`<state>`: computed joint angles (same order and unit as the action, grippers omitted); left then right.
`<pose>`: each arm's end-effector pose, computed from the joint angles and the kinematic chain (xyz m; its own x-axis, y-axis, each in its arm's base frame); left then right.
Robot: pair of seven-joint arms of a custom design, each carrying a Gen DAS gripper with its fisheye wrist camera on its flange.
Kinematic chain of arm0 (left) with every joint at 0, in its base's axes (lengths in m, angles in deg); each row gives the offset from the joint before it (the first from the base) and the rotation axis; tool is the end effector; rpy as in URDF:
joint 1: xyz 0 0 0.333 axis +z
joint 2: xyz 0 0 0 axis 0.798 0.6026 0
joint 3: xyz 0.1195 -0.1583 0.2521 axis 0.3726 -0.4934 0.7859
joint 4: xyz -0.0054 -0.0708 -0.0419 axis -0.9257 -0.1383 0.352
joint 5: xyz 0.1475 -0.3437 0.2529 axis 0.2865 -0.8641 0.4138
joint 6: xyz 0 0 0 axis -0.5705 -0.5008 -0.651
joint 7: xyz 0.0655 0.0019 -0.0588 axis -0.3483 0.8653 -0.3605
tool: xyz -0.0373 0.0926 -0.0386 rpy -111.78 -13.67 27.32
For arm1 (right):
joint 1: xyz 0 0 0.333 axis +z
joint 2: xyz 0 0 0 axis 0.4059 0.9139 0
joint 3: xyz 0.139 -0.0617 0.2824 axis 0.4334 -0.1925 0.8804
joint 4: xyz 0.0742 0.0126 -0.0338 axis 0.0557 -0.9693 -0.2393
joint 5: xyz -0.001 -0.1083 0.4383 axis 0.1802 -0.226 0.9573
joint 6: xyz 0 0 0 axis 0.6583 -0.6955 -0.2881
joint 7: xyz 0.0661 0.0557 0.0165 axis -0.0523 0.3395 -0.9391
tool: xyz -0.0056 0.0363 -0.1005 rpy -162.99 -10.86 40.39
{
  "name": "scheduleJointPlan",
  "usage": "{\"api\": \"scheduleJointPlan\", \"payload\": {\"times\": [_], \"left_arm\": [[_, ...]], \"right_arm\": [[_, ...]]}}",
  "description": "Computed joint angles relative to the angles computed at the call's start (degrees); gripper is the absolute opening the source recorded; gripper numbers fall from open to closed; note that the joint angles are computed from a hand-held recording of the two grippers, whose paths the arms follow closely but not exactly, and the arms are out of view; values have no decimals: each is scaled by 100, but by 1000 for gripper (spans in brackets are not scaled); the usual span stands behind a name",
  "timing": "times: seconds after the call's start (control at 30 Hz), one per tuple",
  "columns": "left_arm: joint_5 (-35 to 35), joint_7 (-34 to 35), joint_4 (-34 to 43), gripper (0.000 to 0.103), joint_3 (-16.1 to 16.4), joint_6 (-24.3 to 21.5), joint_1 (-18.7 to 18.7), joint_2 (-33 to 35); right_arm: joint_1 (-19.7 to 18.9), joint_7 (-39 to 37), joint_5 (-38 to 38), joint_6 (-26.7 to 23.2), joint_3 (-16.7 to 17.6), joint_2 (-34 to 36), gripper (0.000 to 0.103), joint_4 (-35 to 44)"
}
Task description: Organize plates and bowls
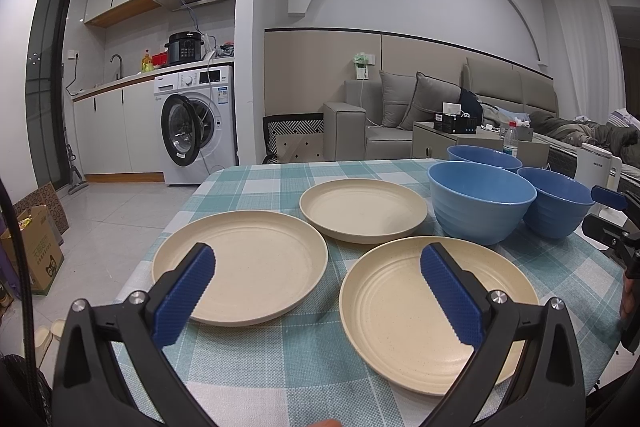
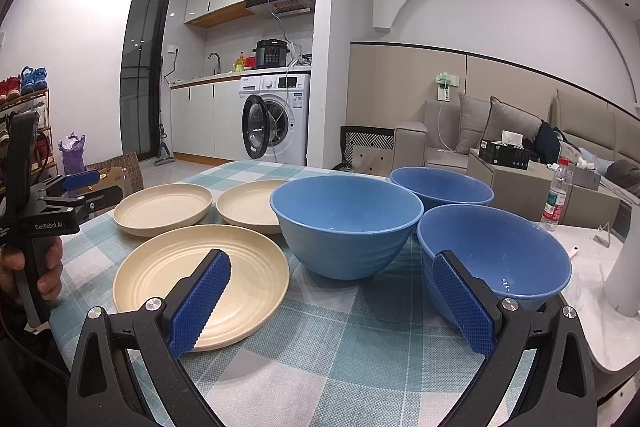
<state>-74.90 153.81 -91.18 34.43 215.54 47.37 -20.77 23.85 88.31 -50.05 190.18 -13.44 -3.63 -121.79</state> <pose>0.6529 -0.0518 0.3792 -0.0345 -0.9992 0.0191 -0.3218 -0.0070 -0.9468 0.6968 0.2046 0.4161 0.3937 -0.9172 0.0615 -0.2891 -0.1871 -0.9388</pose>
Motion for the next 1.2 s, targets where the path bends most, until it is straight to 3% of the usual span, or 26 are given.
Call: {"api": "scheduleJointPlan", "payload": {"times": [0.23, 0.3, 0.43, 0.53, 0.7, 0.9, 1.03, 1.13, 1.2], "left_arm": [[-182, 122, -1, 103, 55, 19, -95, 8], [-567, 408, 26, 103, 139, 17, -289, 22], [-489, 327, -8, 103, 84, 71, -176, 11], [-455, 338, -21, 103, 56, -47, -150, -25], [-810, 728, -6, 103, 150, -118, -348, -57], [-756, 499, -62, 103, 82, -267, -228, -215], [-1104, 584, -21, 103, 171, -561, -314, -317], [-1184, 460, -11, 103, 217, -766, -308, -401], [-1568, 707, 37, 103, 417, -886, -537, -419]], "right_arm": [[226, -292, 247, -228, -174, 75, 103, 148], [173, -358, 305, -290, -105, 69, 103, 150], [131, -496, 474, -405, -31, 88, 103, 197], [-222, -471, 443, -571, 380, 177, 103, 282], [-207, -708, 687, -701, 450, 177, 103, 367], [-644, -1016, 845, -1031, 1116, 313, 103, 544], [-556, -1292, 1114, -1274, 1167, 330, 103, 705], [-719, -1525, 1297, -1446, 1465, 390, 103, 830], [-566, -1620, 1437, -1525, 1362, 385, 103, 928]]}}
